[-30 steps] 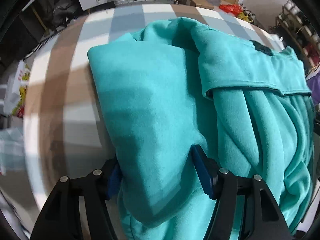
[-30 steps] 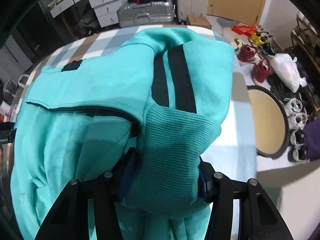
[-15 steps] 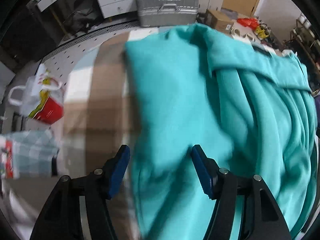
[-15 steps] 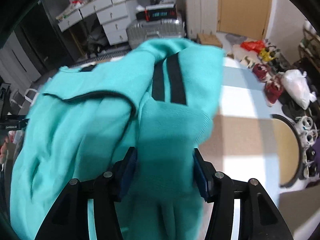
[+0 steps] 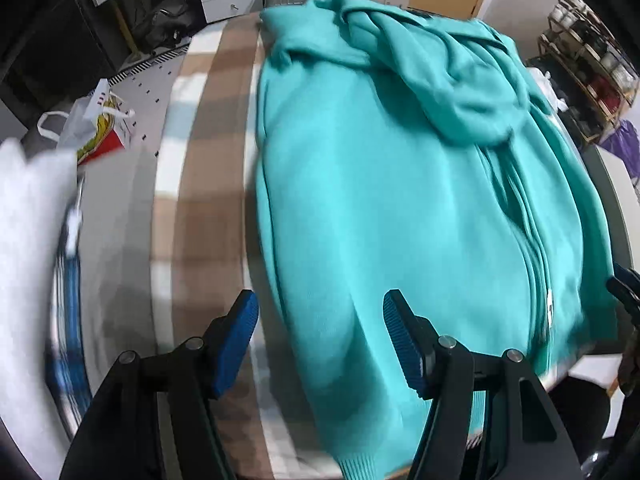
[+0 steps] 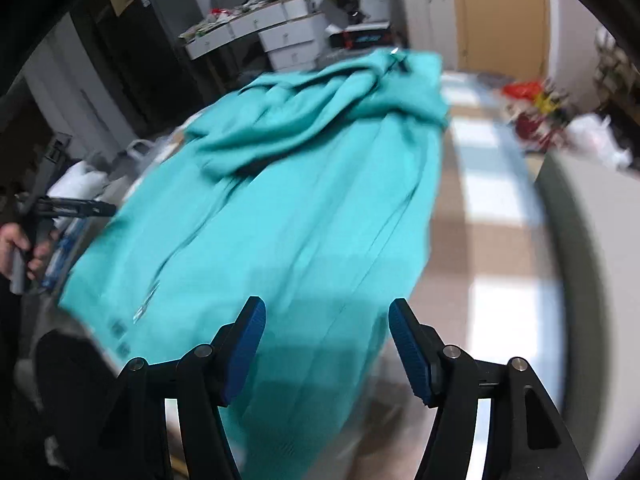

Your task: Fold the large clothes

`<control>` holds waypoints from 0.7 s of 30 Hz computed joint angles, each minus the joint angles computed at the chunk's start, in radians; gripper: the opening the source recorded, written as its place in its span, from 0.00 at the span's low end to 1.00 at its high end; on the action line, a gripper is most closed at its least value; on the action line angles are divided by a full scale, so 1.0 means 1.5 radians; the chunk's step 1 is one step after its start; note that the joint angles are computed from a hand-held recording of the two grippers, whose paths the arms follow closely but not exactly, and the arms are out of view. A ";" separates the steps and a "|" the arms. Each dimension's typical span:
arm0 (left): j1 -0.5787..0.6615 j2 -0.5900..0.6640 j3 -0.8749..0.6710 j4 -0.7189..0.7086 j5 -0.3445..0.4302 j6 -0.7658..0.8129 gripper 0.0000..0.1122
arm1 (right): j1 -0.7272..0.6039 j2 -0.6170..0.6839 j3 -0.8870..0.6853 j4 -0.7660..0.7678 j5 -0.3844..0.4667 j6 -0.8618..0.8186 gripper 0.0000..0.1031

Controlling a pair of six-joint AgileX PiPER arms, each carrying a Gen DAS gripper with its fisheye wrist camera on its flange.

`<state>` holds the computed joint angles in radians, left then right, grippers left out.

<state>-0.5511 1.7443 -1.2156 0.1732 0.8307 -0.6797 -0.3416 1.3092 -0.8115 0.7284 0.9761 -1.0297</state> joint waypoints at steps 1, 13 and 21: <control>-0.020 -0.012 0.020 0.019 -0.015 -0.032 0.54 | -0.001 -0.002 0.015 -0.009 -0.005 0.021 0.61; -0.107 -0.134 0.218 0.139 -0.102 -0.234 0.54 | -0.189 0.005 0.049 -0.009 -0.003 0.060 0.13; -0.127 -0.137 0.257 0.160 -0.176 -0.275 0.54 | -0.090 -0.045 0.061 -0.035 -0.008 0.095 0.40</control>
<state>-0.7420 1.5393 -0.8300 0.4137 0.5666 -1.0920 -0.4761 1.2410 -0.7193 0.6753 0.9648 -0.8871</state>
